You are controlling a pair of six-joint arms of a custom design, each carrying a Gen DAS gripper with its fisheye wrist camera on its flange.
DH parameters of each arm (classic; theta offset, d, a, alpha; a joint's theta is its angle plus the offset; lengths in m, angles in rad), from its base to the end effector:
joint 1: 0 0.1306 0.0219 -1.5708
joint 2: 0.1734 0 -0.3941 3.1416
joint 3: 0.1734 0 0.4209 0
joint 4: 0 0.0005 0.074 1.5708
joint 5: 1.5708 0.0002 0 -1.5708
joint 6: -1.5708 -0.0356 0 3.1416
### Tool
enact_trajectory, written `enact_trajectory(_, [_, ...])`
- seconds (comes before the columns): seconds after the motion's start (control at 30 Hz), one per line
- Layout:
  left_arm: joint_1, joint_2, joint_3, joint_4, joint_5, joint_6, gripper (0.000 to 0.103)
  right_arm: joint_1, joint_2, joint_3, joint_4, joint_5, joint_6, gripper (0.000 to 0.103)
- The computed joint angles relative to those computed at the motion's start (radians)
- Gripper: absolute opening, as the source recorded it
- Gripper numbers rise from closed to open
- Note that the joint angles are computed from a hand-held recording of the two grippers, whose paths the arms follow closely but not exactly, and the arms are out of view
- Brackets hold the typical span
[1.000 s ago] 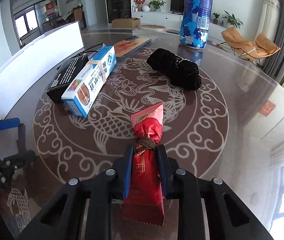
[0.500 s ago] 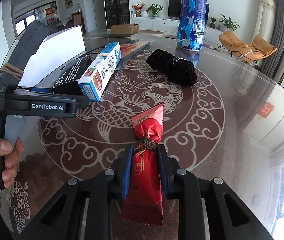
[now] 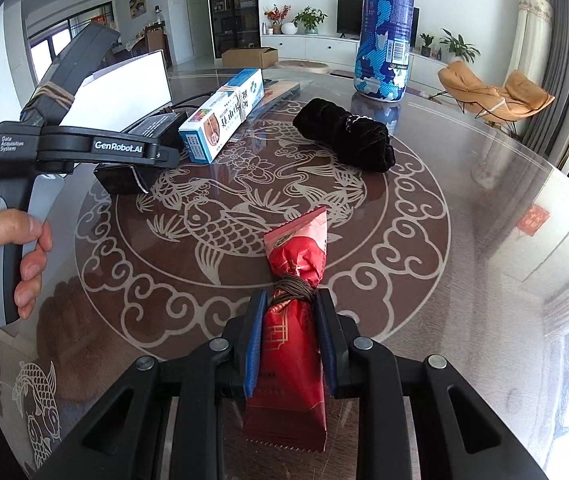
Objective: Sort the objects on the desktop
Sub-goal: 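Grasp the black ODOR REMOVING BAR box with the left tool while the right tool holds the red packet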
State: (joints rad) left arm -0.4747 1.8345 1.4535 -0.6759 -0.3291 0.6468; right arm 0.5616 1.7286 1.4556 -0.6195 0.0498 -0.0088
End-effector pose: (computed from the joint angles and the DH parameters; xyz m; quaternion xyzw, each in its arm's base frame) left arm 0.5673 -0.2792 0.2373 -0.1235 0.9470 0.0008 0.2966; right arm 0.5293 0.3304 0.3044 -0.2493 0.9092 0.0710 0.3258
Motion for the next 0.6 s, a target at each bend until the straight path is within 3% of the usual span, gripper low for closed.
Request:
enact_trajectory(0.17, [-0.038, -0.11, -0.16, 0.075, -0.011, -0.019, 0.058, 0.0, 0.0, 0.0, 0.001, 0.0, 0.0, 0.025])
enact_trajectory(0.33, [-0.119, -0.234, -0.317, 0.104, -0.027, -0.003, 0.059, 0.0, 0.0, 0.0, 0.001, 0.002, 0.002, 0.025])
enact_trajectory(0.6, [-0.195, -0.285, -0.391, 0.126, -0.086, 0.026, 0.059, 0.005, -0.008, -0.012, 0.005, -0.033, 0.021, 0.03])
